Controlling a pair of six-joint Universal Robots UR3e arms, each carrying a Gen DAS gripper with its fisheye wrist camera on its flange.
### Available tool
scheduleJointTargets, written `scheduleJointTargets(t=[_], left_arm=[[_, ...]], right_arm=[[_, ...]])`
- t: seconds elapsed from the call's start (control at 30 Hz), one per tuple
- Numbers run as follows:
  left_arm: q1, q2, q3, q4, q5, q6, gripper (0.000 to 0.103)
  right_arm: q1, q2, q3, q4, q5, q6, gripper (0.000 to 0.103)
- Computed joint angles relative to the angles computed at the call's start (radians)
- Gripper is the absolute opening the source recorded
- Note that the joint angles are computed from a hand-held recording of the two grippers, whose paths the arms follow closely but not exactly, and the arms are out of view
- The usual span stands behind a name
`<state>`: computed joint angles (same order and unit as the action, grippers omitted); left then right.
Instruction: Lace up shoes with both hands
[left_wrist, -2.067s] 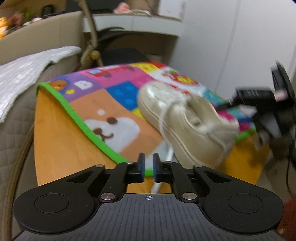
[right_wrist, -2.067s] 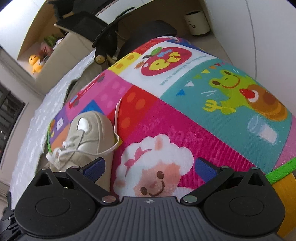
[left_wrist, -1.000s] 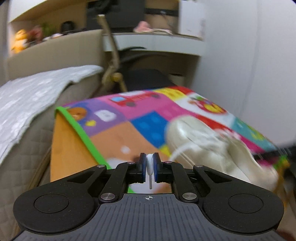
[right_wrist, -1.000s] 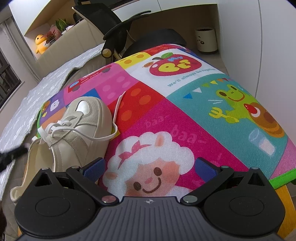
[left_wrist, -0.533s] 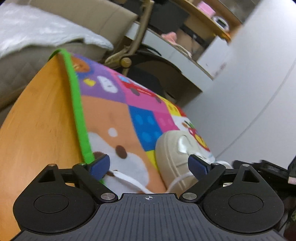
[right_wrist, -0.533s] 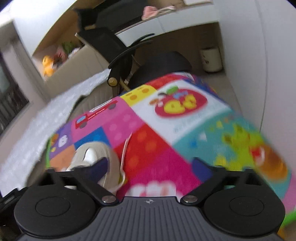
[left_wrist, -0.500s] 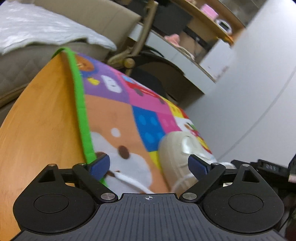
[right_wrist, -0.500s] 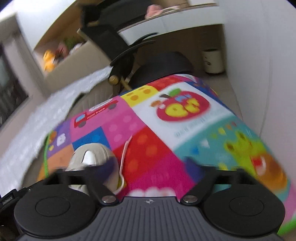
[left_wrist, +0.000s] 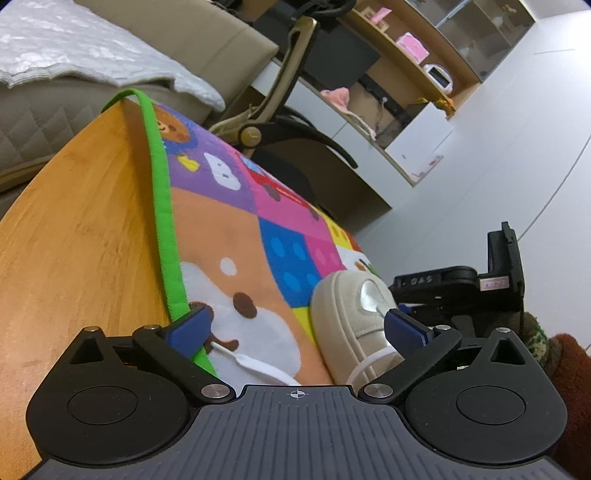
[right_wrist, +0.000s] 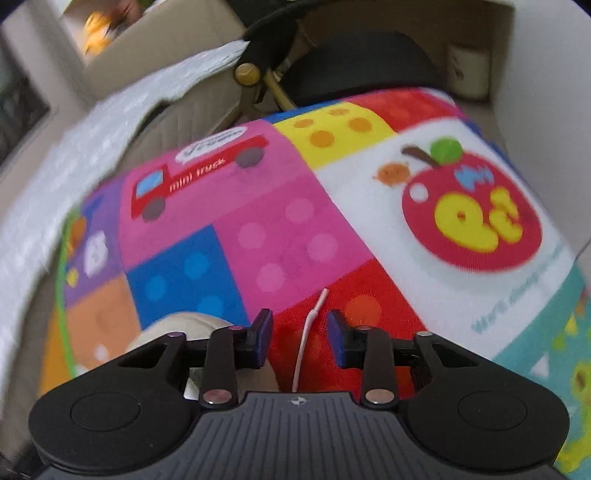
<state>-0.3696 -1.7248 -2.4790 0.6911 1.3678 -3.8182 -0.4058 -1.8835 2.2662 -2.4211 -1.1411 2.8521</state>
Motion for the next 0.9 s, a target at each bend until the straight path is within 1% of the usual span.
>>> scheduleJointTargets(t=[0.03, 0.07, 0.2, 0.27, 0.3, 0.33, 0.4, 0.47, 0.5, 0.53, 0.57, 0.63, 0.7, 0.73, 0.83, 0.87, 0.9], left_arm=[[0.003, -0.004, -0.003, 0.008, -0.004, 0.001, 0.103], [0.004, -0.007, -0.003, 0.012, -0.007, 0.001, 0.103], [0.005, -0.011, -0.005, 0.019, -0.011, 0.005, 0.103], [0.006, -0.013, -0.007, 0.024, -0.013, 0.005, 0.103], [0.006, -0.014, -0.008, 0.025, -0.013, 0.005, 0.103], [0.005, -0.015, -0.007, 0.024, -0.011, 0.006, 0.103], [0.002, -0.018, -0.004, 0.023, -0.007, 0.007, 0.103], [0.001, -0.019, -0.004, 0.026, -0.005, 0.006, 0.103], [0.0, -0.02, -0.004, 0.027, -0.005, 0.006, 0.103], [0.0, -0.02, -0.005, 0.029, -0.004, 0.005, 0.103], [-0.001, -0.021, -0.005, 0.03, -0.003, 0.005, 0.103], [-0.001, -0.023, -0.005, 0.033, -0.002, 0.005, 0.103], [-0.003, -0.025, -0.005, 0.036, -0.001, 0.004, 0.103], [-0.003, -0.026, -0.005, 0.037, 0.001, 0.004, 0.103], [-0.008, -0.03, -0.003, 0.043, 0.008, 0.002, 0.103], [-0.01, -0.033, -0.003, 0.045, 0.011, 0.001, 0.103], [-0.011, -0.034, -0.003, 0.049, 0.013, 0.0, 0.103]], right_arm=[[0.011, -0.006, 0.0, 0.0, -0.02, 0.001, 0.011], [0.011, -0.017, -0.006, 0.021, -0.03, -0.001, 0.008], [-0.064, -0.163, -0.026, 0.159, 0.001, -0.056, 0.006], [-0.14, -0.271, -0.064, 0.292, 0.059, -0.104, 0.005], [-0.186, -0.325, -0.093, 0.377, 0.097, -0.137, 0.005], [-0.245, -0.386, -0.135, 0.493, 0.151, -0.185, 0.005], [-0.373, -0.485, -0.234, 0.746, 0.264, -0.314, 0.005], [-0.515, -0.55, -0.363, 1.05, 0.37, -0.494, 0.005], [-0.57, -0.561, -0.42, 1.181, 0.403, -0.579, 0.005], [-0.587, -0.558, -0.446, 1.229, 0.414, -0.603, 0.005], [-0.569, -0.547, -0.434, 1.192, 0.406, -0.569, 0.005], [-0.438, -0.485, -0.336, 0.928, 0.323, -0.369, 0.006], [-0.326, -0.389, -0.256, 0.725, 0.236, -0.211, 0.009], [-0.283, -0.335, -0.227, 0.649, 0.2, -0.149, 0.013], [-0.167, -0.167, -0.148, 0.409, 0.115, 0.019, 0.016], [-0.131, -0.118, -0.125, 0.327, 0.094, 0.055, 0.017], [-0.102, -0.083, -0.107, 0.261, 0.078, 0.083, 0.021]])
